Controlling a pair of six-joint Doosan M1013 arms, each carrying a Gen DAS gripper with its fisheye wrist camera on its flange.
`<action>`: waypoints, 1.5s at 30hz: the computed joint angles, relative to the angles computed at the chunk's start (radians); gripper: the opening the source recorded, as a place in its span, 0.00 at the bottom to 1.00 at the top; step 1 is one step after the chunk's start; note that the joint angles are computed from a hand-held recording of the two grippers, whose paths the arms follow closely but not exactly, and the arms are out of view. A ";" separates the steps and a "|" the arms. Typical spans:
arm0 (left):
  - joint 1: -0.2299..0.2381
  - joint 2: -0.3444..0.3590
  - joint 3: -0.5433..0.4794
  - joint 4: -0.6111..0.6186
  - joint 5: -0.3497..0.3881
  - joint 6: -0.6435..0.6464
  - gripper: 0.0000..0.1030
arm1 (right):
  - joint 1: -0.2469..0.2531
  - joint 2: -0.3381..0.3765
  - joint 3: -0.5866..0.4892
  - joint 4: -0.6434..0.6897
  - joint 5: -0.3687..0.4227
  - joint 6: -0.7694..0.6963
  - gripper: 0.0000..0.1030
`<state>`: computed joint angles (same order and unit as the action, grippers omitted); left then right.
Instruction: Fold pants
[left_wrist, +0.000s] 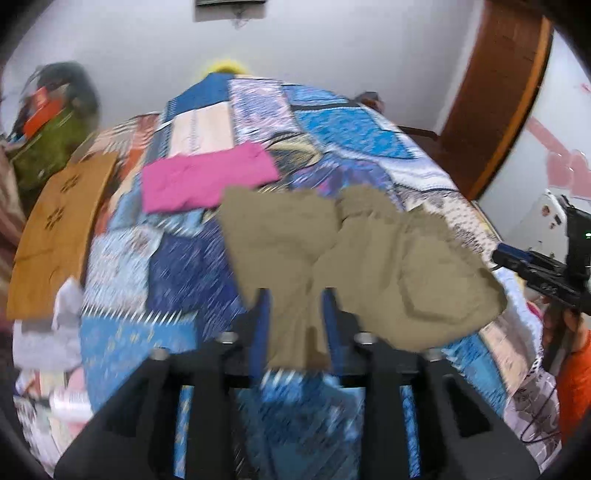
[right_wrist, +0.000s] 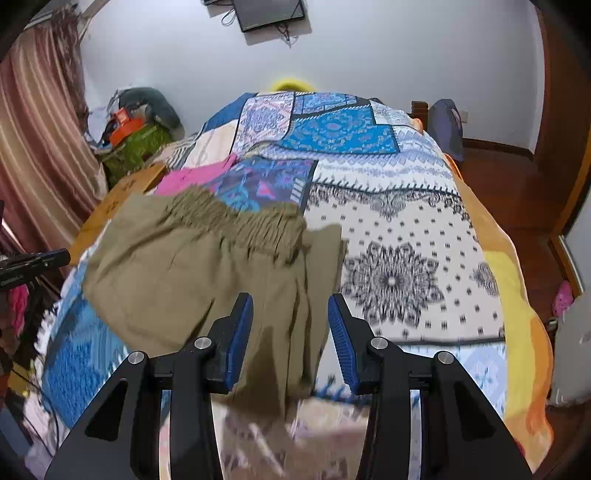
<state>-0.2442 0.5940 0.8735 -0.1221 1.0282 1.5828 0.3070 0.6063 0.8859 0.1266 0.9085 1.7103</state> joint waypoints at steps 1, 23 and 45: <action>-0.001 0.023 -0.038 -0.021 0.014 0.019 0.41 | -0.002 0.010 -0.015 0.008 0.003 -0.007 0.37; -0.035 0.279 -0.389 -0.034 0.233 0.091 0.42 | 0.015 0.157 -0.213 -0.041 0.154 -0.177 0.23; 0.015 0.067 -0.082 0.053 0.022 0.030 0.77 | 0.019 0.042 -0.096 -0.057 0.090 -0.085 0.48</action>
<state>-0.2295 0.6605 0.7919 -0.0688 1.0498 1.6132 0.3255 0.6484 0.7900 0.0692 0.9981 1.6252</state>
